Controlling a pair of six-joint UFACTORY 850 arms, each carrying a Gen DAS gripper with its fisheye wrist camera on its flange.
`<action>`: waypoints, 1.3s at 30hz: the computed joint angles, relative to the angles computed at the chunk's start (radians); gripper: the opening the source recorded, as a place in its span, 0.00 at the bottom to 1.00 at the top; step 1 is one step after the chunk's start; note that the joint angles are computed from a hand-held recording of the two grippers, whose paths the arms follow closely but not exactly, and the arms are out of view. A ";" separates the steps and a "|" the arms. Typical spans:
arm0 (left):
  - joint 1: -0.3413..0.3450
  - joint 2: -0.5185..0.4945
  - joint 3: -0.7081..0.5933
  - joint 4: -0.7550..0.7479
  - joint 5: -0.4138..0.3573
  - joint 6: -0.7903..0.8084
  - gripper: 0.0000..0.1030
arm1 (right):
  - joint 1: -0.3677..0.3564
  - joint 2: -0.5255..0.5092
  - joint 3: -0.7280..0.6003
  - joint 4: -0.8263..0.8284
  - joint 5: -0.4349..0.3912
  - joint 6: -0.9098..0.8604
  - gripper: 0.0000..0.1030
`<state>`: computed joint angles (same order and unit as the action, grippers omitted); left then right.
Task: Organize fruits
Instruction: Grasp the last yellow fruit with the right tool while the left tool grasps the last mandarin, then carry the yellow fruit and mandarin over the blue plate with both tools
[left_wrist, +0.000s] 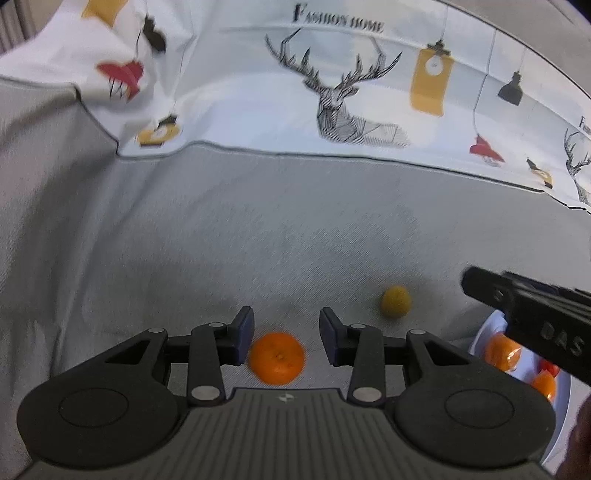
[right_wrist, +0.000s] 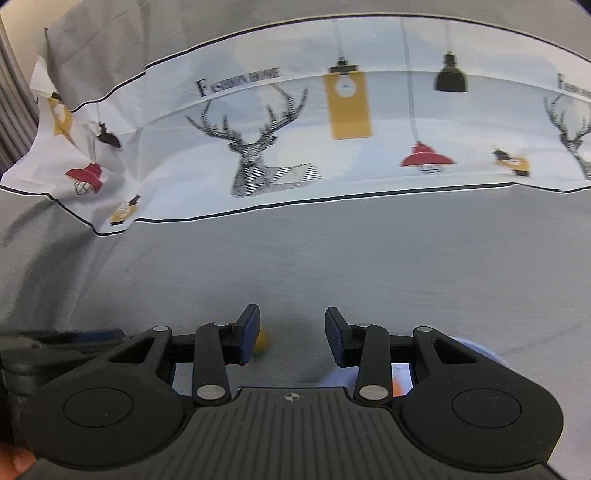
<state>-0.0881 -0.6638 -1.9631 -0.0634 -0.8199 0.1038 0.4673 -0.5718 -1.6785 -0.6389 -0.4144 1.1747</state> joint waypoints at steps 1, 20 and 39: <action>0.005 -0.007 -0.007 -0.013 -0.016 0.013 0.42 | 0.002 -0.016 -0.018 0.018 0.000 -0.015 0.40; 0.011 -0.036 -0.003 -0.029 -0.039 0.077 0.39 | 0.014 -0.223 -0.233 0.214 -0.119 -0.230 0.26; -0.001 -0.032 0.015 0.017 -0.013 0.091 0.39 | 0.015 -0.185 -0.185 0.212 -0.113 -0.264 0.26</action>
<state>-0.0888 -0.6956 -1.9483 -0.0466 -0.8329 0.1945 0.4819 -0.7572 -1.8637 -0.4271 -0.5269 0.9110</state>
